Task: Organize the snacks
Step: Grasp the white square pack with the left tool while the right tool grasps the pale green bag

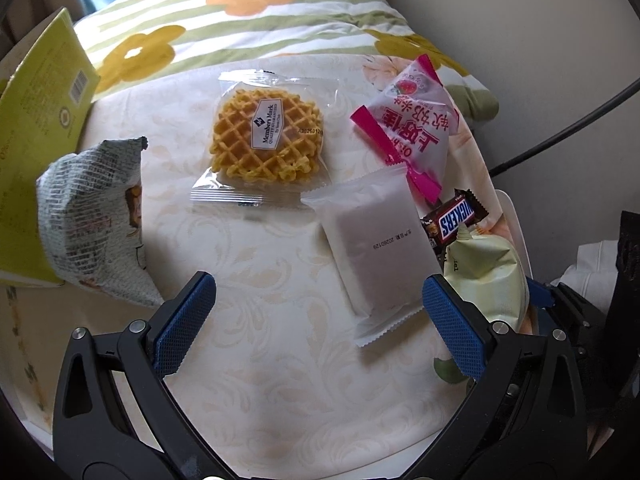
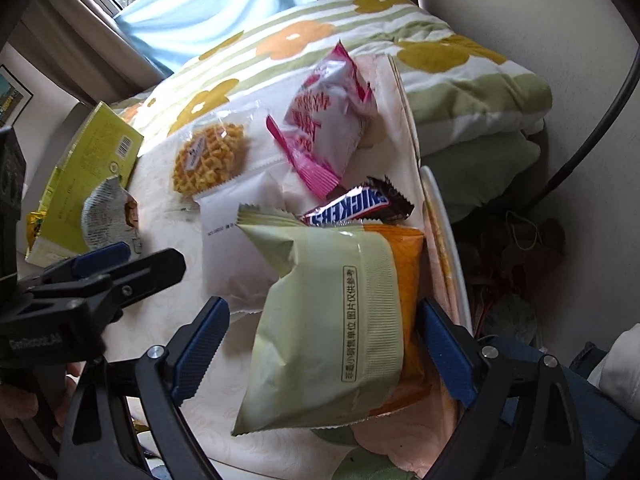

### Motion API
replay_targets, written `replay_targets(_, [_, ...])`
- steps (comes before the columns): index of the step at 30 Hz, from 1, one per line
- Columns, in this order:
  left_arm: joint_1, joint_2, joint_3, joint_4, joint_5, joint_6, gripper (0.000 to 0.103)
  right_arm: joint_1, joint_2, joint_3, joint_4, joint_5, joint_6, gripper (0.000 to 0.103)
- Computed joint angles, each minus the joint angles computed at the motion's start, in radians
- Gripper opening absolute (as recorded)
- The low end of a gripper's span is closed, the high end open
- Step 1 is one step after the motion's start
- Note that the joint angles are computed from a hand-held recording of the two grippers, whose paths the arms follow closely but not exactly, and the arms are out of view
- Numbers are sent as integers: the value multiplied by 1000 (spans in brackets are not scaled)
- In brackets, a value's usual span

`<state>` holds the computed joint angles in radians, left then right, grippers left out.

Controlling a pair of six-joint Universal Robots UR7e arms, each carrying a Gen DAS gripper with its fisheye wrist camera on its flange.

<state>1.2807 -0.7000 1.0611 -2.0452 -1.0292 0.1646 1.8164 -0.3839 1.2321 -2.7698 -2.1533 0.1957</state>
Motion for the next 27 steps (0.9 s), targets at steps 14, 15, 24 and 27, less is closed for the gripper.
replay_targets(14, [-12,45,-36,21,-6,16,102,-3,-24,59,-28,17,57,63])
replay_targets(15, [-13,49,-39,20,-6,18,102,-3,-29,73,-42,25,63,63])
replay_targets(24, [-15,88,-72,27,-23,-14,102,-3,-63,185,-198,45,97,62])
replay_targets(27, [-9,108,-97,55,-21,-46,102,-8,-71,209,-240,67,105,62])
